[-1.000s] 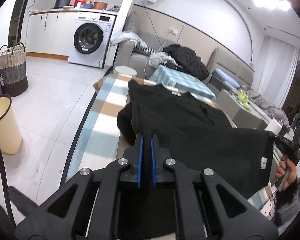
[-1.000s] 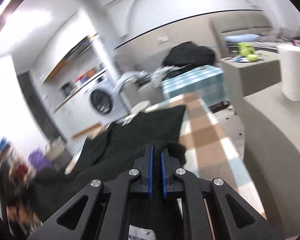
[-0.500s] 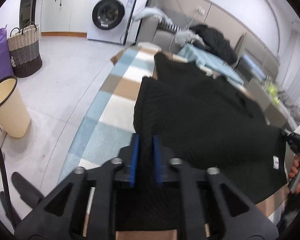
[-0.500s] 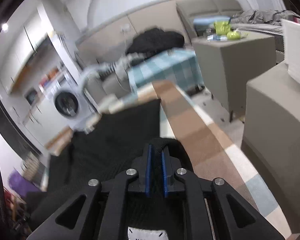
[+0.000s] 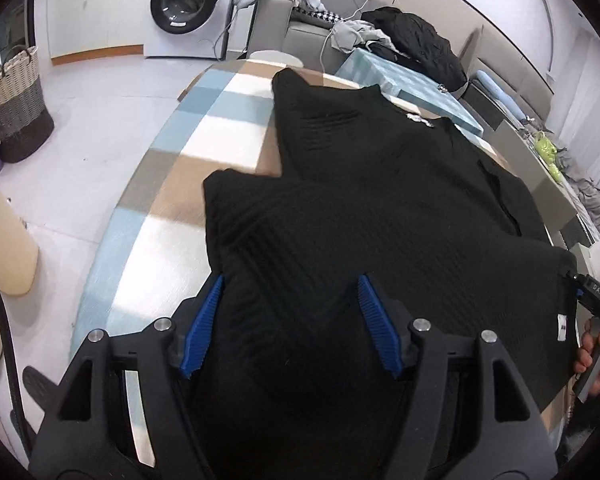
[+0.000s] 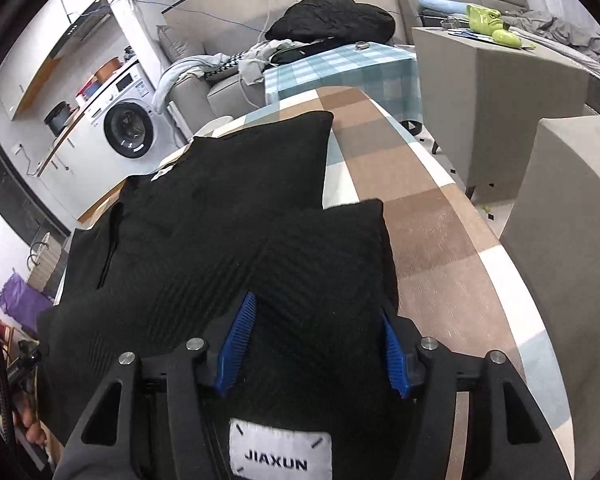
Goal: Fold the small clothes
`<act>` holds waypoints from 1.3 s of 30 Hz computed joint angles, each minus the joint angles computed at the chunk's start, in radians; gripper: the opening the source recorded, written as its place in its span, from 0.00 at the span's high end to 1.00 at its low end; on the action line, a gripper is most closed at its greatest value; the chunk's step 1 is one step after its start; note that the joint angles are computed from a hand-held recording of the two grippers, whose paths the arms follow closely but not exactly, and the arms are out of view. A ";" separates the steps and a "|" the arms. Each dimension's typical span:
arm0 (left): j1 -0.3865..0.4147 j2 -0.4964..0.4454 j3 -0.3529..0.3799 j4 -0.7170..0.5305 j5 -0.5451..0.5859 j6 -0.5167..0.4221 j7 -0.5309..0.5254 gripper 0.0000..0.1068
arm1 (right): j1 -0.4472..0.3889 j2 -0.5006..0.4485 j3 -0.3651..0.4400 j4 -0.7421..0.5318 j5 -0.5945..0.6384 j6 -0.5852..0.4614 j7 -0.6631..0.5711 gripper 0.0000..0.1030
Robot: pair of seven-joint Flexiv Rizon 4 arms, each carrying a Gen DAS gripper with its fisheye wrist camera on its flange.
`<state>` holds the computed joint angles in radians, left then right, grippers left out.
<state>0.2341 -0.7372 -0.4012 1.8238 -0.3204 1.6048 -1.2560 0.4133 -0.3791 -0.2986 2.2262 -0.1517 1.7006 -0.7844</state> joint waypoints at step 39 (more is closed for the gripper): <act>0.185 0.180 -0.136 0.391 0.149 0.161 -0.091 0.74 | -0.003 0.187 0.077 0.211 -0.115 -0.024 0.007 0.75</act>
<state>0.4191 -0.5574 -0.5372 2.2146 -0.1713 1.7654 -1.3470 0.4105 -0.1924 -0.2218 2.4373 -0.2663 1.6771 -0.7773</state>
